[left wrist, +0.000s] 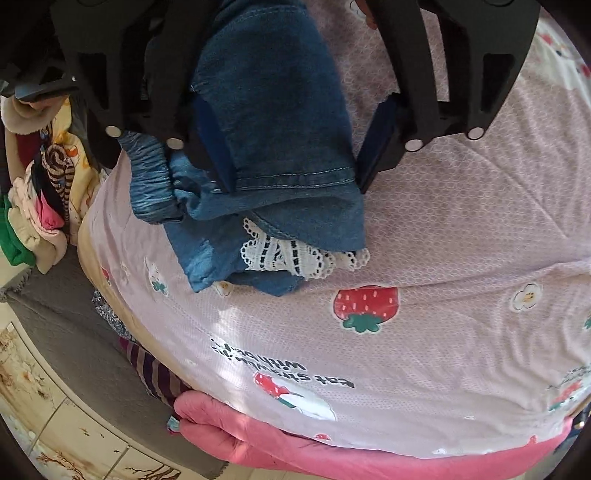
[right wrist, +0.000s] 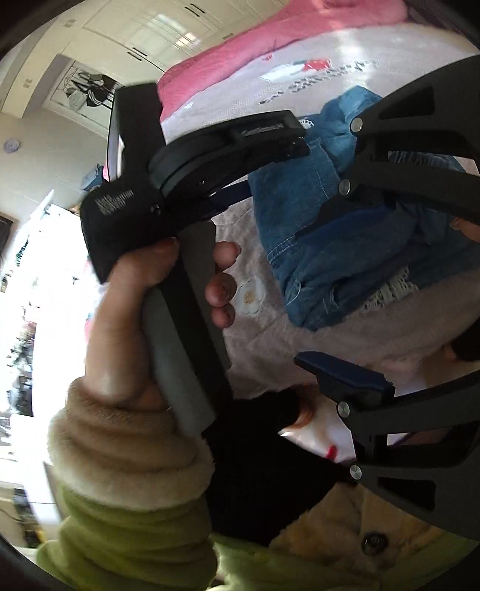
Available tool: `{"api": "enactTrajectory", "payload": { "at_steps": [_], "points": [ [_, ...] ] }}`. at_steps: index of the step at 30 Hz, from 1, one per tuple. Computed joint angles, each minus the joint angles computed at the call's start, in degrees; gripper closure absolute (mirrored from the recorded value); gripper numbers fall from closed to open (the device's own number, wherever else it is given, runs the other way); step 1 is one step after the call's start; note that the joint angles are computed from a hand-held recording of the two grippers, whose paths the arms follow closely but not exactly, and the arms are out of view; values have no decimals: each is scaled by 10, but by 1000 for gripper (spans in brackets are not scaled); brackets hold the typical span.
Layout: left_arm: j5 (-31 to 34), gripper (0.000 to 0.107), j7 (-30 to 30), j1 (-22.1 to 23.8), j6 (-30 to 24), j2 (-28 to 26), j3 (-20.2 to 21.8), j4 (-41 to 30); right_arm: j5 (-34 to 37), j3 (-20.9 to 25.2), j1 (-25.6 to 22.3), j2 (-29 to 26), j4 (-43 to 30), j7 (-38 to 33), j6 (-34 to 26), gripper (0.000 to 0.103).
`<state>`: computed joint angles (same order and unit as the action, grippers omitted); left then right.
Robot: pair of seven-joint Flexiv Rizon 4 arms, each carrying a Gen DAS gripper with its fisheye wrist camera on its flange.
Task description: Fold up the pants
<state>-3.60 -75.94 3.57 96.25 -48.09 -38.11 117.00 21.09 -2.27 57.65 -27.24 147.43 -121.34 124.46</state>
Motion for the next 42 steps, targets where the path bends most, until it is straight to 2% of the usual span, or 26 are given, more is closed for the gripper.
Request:
{"api": "enactTrajectory", "payload": {
  "at_steps": [2,4,7,13,14,17,19,22,28,30,31,34,36,38,40,42],
  "points": [
    [4,52,-1,-5,15,-6,4,-1,1,-9,6,-18,-9,-10,2,63],
    [10,52,-5,-6,30,-15,4,-2,-16,0,-13,-17,-7,-4,-11,82],
    [24,52,-12,7,42,-35,-10,-7,-51,29,-48,-3,19,-5,1,93],
    [50,52,-13,35,44,-66,-39,-17,-78,66,-102,-6,48,20,13,96],
    [54,52,-13,37,45,-66,-41,-16,-73,65,-97,-3,49,26,13,96],
    [61,52,-11,42,47,-68,-44,-15,-56,63,-79,12,50,30,30,91],
    [64,52,-11,47,46,-73,-49,-15,-58,72,-81,19,47,28,50,84],
    [67,52,-9,52,47,-76,-52,-14,-35,55,-45,17,29,-3,44,78],
    [72,52,-12,46,56,-73,-45,-12,30,-30,66,-26,-18,-68,-4,78],
    [74,52,-14,43,60,-70,-41,-10,41,-52,87,-33,-26,-68,-18,79],
    [75,52,-15,41,61,-69,-39,-11,44,-60,94,-36,-31,-61,-29,82],
    [76,52,-18,34,62,-64,-32,-13,26,-44,74,-32,-22,-39,-22,91],
    [76,52,-21,31,64,-62,-30,-11,10,-22,47,-32,-15,-24,-11,92],
    [77,52,-23,31,65,-63,-30,-12,12,-12,42,-28,-5,-20,4,92],
    [77,52,-25,28,65,-61,-27,-12,-13,20,3,-22,5,0,13,93],
    [78,52,-26,28,65,-60,-26,-12,-17,29,-5,-26,9,3,24,93]
  ]
}}
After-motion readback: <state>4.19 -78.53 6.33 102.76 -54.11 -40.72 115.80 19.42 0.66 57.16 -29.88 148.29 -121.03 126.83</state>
